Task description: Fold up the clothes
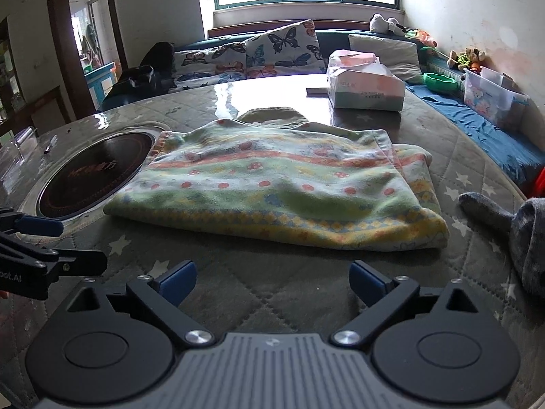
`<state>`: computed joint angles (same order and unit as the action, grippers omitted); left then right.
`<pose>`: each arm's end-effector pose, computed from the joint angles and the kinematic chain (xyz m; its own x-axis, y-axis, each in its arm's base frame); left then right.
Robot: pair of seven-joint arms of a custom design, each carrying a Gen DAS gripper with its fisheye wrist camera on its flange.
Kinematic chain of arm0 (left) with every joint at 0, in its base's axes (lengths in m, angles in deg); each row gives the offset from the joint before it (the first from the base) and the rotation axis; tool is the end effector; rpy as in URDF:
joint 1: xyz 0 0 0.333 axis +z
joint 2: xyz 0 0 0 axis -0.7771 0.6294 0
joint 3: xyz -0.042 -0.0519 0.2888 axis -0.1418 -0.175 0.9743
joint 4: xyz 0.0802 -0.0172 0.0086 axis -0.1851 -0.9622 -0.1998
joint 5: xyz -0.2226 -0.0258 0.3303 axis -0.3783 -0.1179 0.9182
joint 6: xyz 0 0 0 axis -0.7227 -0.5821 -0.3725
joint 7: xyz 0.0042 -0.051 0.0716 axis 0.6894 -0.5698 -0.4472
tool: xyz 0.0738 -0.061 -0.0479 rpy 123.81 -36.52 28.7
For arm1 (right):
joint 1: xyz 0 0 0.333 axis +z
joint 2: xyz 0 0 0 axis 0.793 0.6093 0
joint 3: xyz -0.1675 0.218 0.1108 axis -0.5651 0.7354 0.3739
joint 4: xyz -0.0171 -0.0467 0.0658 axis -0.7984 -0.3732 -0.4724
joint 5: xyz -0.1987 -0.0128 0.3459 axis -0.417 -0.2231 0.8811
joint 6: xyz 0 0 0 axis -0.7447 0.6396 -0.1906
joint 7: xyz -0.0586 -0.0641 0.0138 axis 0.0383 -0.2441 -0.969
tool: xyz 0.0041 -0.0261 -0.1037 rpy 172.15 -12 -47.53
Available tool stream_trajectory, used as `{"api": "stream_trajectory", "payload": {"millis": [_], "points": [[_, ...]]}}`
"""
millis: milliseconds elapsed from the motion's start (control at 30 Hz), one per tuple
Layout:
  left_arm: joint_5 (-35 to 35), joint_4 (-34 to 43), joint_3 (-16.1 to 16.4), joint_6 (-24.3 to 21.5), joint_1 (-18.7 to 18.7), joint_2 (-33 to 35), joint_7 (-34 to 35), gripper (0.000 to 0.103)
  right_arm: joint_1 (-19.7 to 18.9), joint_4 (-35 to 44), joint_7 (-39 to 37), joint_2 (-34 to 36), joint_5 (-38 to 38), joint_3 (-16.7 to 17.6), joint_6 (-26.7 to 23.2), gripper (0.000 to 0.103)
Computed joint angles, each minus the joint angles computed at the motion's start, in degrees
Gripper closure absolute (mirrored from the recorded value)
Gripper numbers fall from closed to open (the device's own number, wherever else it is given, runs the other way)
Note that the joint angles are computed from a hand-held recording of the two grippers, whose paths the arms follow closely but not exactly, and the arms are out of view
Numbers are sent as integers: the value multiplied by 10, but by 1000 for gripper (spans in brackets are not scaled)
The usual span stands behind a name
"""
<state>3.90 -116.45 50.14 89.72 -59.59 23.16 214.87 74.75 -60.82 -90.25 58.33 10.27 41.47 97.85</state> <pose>0.6156 -0.2240 0.4924 -0.7723 -0.6305 0.0776 -0.5099 0.5423 -0.6678 0.4529 0.2816 0.4582 -0.4707 -0.8776 -0.0909 -0.5749 0.3832 -0.7229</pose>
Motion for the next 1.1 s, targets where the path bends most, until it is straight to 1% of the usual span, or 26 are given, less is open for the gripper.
{"api": "stream_trajectory", "payload": {"millis": [100,333,667,1100], "points": [[-1,-4,1,2,1,-3,-2,0,1,3,4,2,-2,2,-8,0],[9,-8,5,-3,3,-7,-14,0,5,6,19,5,-1,3,-22,0],[7,-18,6,-3,6,-15,-14,0,9,9,28,9,3,3,-32,0],[-7,-35,7,-6,6,-32,2,0,15,11,33,9,4,5,-42,0]]}}
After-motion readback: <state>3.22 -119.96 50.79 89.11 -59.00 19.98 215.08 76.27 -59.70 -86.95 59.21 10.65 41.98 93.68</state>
